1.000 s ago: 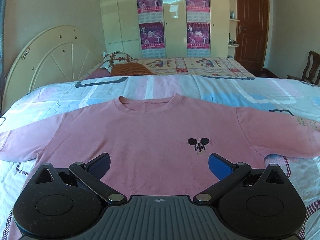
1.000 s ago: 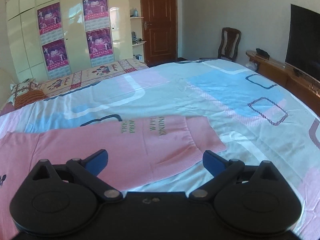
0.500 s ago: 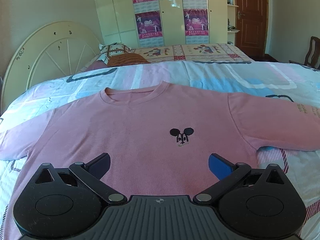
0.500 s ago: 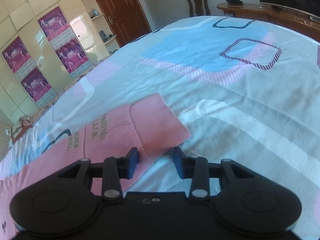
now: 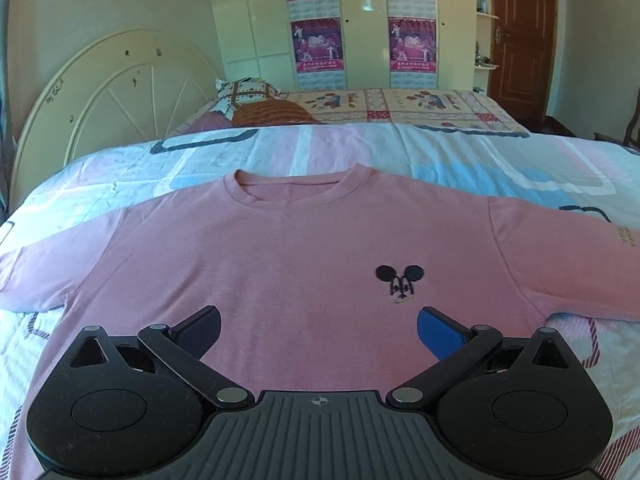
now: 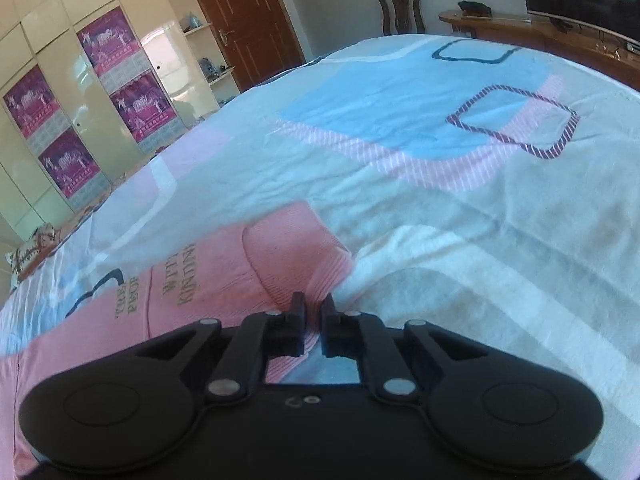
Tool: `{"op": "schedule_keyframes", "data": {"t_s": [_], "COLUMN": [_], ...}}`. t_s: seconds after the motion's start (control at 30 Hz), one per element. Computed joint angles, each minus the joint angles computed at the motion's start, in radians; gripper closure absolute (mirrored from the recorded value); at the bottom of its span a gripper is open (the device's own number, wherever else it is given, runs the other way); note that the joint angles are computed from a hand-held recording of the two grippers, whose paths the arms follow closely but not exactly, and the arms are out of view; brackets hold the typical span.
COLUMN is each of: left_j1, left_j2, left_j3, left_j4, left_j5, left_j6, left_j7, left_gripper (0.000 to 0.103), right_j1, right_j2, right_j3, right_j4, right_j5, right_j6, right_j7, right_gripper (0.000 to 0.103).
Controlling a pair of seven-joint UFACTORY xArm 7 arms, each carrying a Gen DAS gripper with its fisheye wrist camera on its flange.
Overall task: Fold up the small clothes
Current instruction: 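Move the right tool to a sleeve cuff and grasp it, then fold the held sleeve across the chest with the right tool, release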
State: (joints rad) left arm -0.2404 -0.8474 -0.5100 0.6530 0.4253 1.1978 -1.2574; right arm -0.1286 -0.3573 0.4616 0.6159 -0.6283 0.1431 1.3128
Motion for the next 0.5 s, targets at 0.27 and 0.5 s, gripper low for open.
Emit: {"op": "schedule_keyframes", "data": {"t_s": [0.27, 0.5], "left_j1": [-0.01, 0.052], "left_j2": [-0.235, -0.563], "left_j3": [0.153, 0.32], "left_j4": [-0.18, -0.38], "left_j5": [-0.05, -0.012], "left_j6": [0.034, 0.037], "left_j7": [0.109, 0.334], "left_gripper": [0.0, 0.0], "right_j1": [-0.05, 0.086], "right_j2": [0.064, 0.38], "right_j3": [0.181, 0.408], "right_j4": [0.185, 0.531], "right_j5": [-0.263, -0.599], "right_j6": [0.072, 0.305], "right_j7": [0.146, 0.241], "right_gripper": [0.096, 0.096]}}
